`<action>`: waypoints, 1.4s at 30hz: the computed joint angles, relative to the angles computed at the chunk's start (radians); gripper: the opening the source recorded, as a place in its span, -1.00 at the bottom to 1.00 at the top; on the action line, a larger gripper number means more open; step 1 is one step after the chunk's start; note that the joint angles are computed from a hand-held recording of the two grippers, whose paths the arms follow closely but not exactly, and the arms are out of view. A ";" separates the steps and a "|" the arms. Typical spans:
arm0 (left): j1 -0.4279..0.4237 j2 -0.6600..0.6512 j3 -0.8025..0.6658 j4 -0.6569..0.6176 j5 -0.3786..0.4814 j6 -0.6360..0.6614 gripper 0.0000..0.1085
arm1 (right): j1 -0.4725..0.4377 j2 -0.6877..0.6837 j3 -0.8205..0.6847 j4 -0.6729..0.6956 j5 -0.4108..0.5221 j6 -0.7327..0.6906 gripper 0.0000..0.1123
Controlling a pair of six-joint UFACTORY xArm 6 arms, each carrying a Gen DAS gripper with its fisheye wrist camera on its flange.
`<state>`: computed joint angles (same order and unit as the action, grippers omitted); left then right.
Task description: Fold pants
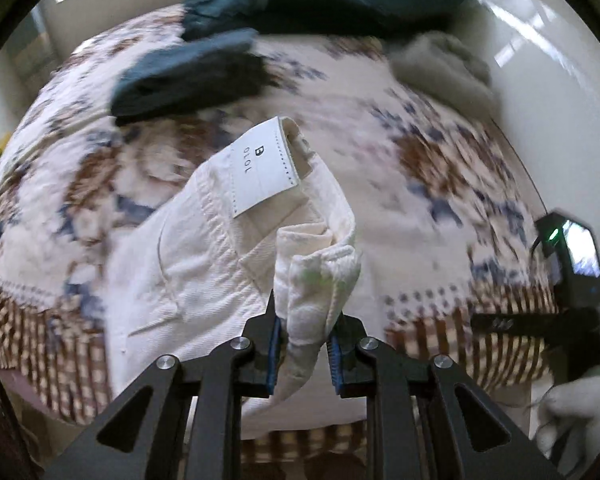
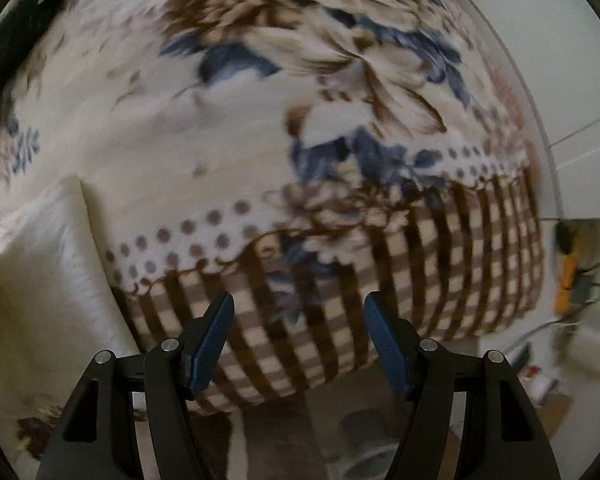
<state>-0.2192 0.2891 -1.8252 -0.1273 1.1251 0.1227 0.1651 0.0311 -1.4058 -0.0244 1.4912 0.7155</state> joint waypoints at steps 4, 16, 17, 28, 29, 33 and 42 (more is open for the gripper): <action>-0.063 0.028 0.014 0.032 0.018 -0.001 -0.70 | -0.062 -0.070 0.116 0.029 -0.056 -0.038 0.25; -0.118 0.042 0.085 0.085 0.002 0.027 -0.70 | -0.129 -0.167 0.302 0.179 -0.185 -0.173 0.25; -0.118 0.041 0.089 0.086 0.003 0.028 -0.70 | -0.138 -0.172 0.319 0.220 -0.204 -0.201 0.25; -0.112 0.031 0.102 0.060 0.001 0.034 -0.70 | -0.133 -0.138 0.348 0.502 -0.291 -0.277 0.25; -0.113 0.026 0.107 0.056 -0.002 0.031 -0.70 | -0.131 -0.136 0.348 0.499 -0.292 -0.272 0.25; -0.126 -0.004 0.136 0.013 -0.003 0.055 -0.70 | -0.101 -0.119 0.331 0.486 -0.299 -0.239 0.25; -0.095 0.018 0.075 -0.043 0.106 0.041 -0.40 | -0.122 -0.107 0.276 0.491 -0.272 -0.258 0.36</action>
<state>-0.3144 0.3074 -1.7504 -0.1706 1.2309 0.1634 0.0431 -0.0756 -1.1294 0.4664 1.2193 0.4577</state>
